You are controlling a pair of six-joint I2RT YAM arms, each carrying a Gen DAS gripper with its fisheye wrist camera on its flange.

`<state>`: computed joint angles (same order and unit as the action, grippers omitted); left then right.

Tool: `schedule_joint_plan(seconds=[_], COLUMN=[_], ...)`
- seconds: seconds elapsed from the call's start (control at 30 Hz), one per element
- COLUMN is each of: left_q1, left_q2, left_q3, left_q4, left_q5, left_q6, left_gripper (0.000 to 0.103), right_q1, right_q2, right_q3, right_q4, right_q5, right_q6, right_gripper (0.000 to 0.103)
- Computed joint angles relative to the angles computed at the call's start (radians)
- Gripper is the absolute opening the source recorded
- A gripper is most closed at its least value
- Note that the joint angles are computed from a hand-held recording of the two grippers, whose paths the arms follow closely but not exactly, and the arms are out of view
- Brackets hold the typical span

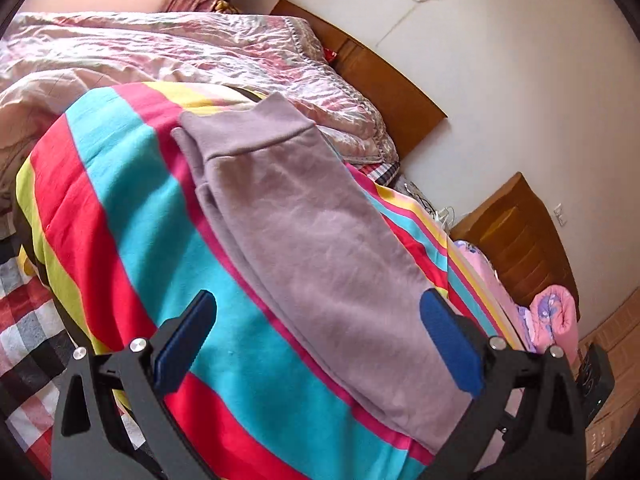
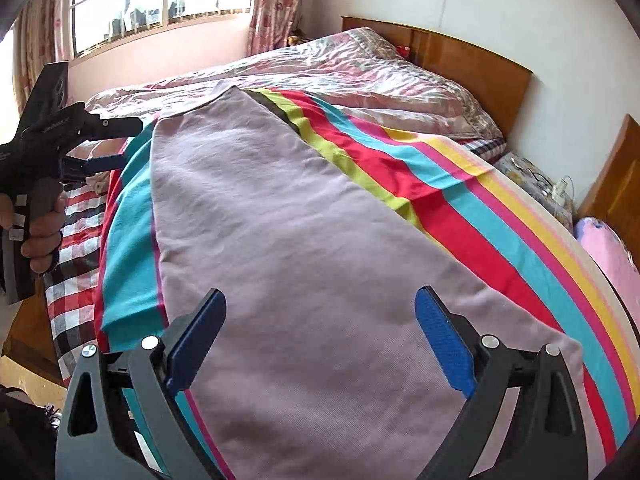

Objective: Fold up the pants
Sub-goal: 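Move the left tool to the edge of the folded lavender sweatpants, then close the left tool on the sweatpant edge and lift it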

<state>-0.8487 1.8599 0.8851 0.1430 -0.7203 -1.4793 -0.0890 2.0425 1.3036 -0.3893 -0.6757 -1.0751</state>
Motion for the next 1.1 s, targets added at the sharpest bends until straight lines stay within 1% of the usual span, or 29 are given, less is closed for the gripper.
schedule_joint_plan(seconds=[0.03,0.07,0.13,0.2,0.3,0.37,0.43,0.47,0.5,0.53,0.57,0.67,0.7,0.73,0.77,0.8,0.87,0.9,0.93,0.97,1.0,1.03,1.1], left_q1=[0.019,0.046,0.098,0.157,0.238,0.284,0.299,0.296,0.302,0.314,0.323,0.337,0.342,0.35,0.365,0.378,0.391,0.394,0.387,0.39,0.4,0.402,0.398], left_q2=[-0.042,-0.073,-0.101,-0.094,-0.031,0.032,0.066,0.069,0.071,0.072,0.068,0.054,0.051,0.057,0.083,0.102,0.093,0.079,0.057,0.05,0.051,0.048,0.031], left_q3=[-0.103,-0.183,-0.3,-0.326,-0.313,-0.281,-0.269,-0.274,-0.284,-0.285,-0.276,-0.233,-0.221,-0.219,-0.245,-0.263,-0.26,-0.25,-0.228,-0.229,-0.244,-0.242,-0.203], left_q4=[0.103,0.189,0.368,0.447,0.576,0.619,0.651,0.675,0.713,0.726,0.701,0.606,0.565,0.565,0.67,0.74,0.727,0.683,0.588,0.569,0.601,0.591,0.491], left_q5=[0.013,0.034,0.082,0.142,0.249,0.316,0.322,0.312,0.323,0.349,0.356,0.368,0.352,0.337,0.354,0.368,0.371,0.363,0.325,0.32,0.333,0.336,0.317], left_q6=[-0.031,-0.045,-0.015,0.038,0.118,0.127,0.13,0.135,0.153,0.162,0.163,0.201,0.2,0.199,0.209,0.205,0.198,0.198,0.183,0.181,0.184,0.188,0.209], left_gripper=[0.101,0.101,0.101,0.1,0.095,0.09,0.089,0.079,0.064,0.037,0.031,0.032,0.035,0.049,0.06,0.062,0.061,0.056,0.024,0.015,0.015,0.015,0.015], right_q1=[0.033,0.057,0.079,0.084,0.066,0.051,0.039,0.038,0.034,0.034,0.035,0.047,0.054,0.064,0.077,0.09,0.116,0.127,0.133,0.132,0.136,0.139,0.138], right_q2=[-0.012,-0.014,-0.024,-0.02,-0.01,0.02,0.033,0.045,0.051,0.056,0.062,0.076,0.084,0.1,0.119,0.144,0.202,0.223,0.234,0.215,0.205,0.199,0.197], right_q3=[-0.027,-0.036,-0.056,-0.058,-0.036,0.014,0.044,0.064,0.073,0.08,0.088,0.112,0.125,0.147,0.17,0.198,0.258,0.266,0.253,0.209,0.19,0.175,0.169], right_q4=[0.028,0.026,0.013,-0.002,-0.011,-0.037,-0.052,-0.06,-0.063,-0.064,-0.069,-0.089,-0.1,-0.115,-0.126,-0.139,-0.175,-0.168,-0.141,-0.093,-0.074,-0.056,-0.05], right_q5=[0.003,0.001,-0.017,-0.022,-0.028,-0.038,-0.043,-0.043,-0.044,-0.044,-0.042,-0.043,-0.045,-0.04,-0.025,-0.007,0.062,0.112,0.137,0.133,0.146,0.156,0.155], right_q6=[0.012,0.018,0.025,0.037,0.072,0.102,0.13,0.141,0.147,0.152,0.155,0.157,0.152,0.15,0.159,0.172,0.193,0.203,0.197,0.178,0.175,0.176,0.176], right_gripper=[0.092,0.092,0.092,0.092,0.092,0.092,0.092,0.092,0.092,0.092,0.092,0.092,0.092,0.092,0.092,0.092,0.092,0.092,0.093,0.093,0.093,0.093,0.093])
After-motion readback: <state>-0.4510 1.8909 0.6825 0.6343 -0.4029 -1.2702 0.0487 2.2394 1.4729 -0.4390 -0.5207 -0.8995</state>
